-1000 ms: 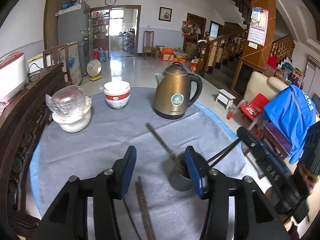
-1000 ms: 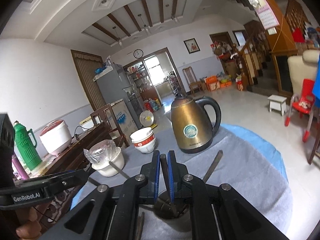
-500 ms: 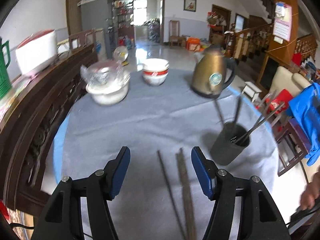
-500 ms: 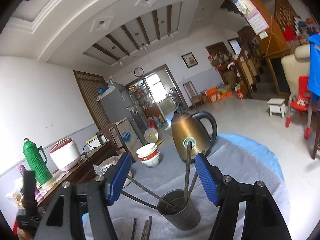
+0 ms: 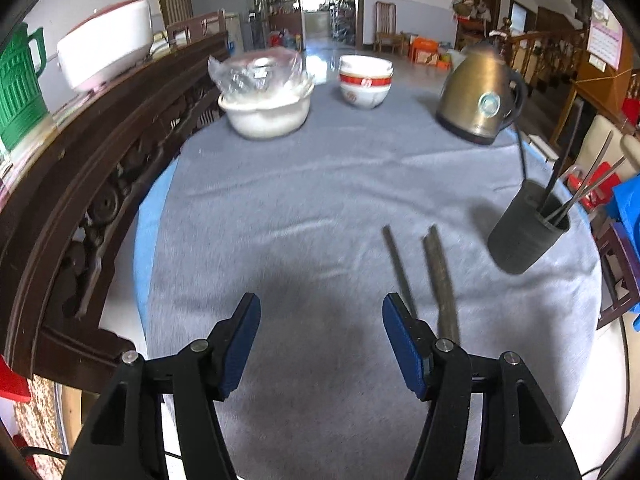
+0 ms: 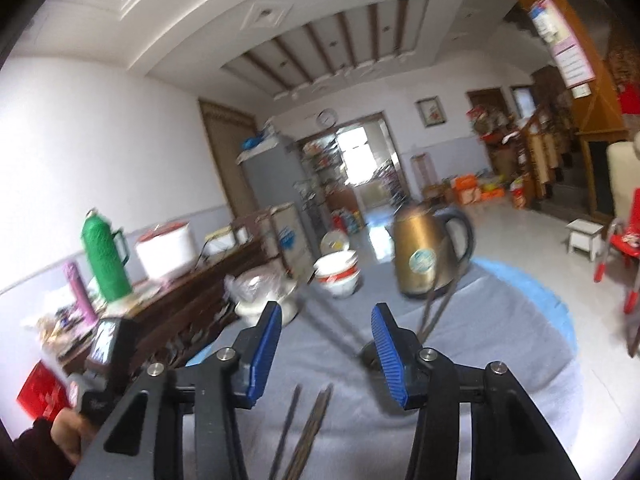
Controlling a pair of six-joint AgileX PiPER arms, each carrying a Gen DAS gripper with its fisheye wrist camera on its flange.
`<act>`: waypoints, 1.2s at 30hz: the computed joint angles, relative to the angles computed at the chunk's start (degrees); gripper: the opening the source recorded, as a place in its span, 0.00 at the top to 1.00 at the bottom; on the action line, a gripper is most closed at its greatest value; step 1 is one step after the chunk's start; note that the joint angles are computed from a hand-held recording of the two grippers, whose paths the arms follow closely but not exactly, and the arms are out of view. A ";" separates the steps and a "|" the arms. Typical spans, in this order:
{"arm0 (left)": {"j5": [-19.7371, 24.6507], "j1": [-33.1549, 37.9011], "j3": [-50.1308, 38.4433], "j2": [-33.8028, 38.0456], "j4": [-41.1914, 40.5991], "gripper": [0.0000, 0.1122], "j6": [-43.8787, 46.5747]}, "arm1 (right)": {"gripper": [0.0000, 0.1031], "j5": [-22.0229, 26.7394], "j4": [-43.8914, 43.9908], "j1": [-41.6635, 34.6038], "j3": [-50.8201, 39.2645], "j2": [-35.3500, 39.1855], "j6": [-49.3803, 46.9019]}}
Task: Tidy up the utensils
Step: 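Withdraw both grippers from the cup back to the remaining chopsticks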
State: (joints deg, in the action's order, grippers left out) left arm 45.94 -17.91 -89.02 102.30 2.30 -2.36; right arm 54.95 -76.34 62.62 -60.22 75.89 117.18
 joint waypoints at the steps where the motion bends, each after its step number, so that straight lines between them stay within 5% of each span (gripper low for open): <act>1: 0.10 0.24 0.22 0.30 -0.17 0.43 0.18 | 0.54 -1.51 0.80 -0.37 -0.30 0.94 -0.20; 12: 4.20 2.36 -2.83 6.32 -7.71 0.43 5.75 | 0.61 -21.18 17.90 -10.36 -3.58 13.08 -9.75; 24: 14.46 0.56 -19.47 19.36 -12.26 0.43 7.28 | 0.61 -26.63 33.37 -16.12 -3.20 19.37 -21.31; 36: 19.63 -2.45 -28.43 26.39 -15.74 0.43 7.56 | 0.61 -27.58 33.02 -18.07 0.67 17.09 -18.48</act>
State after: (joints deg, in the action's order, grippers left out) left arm 65.57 -20.36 -117.45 128.69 -13.44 5.21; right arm 27.37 -43.33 44.55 -59.54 92.99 98.69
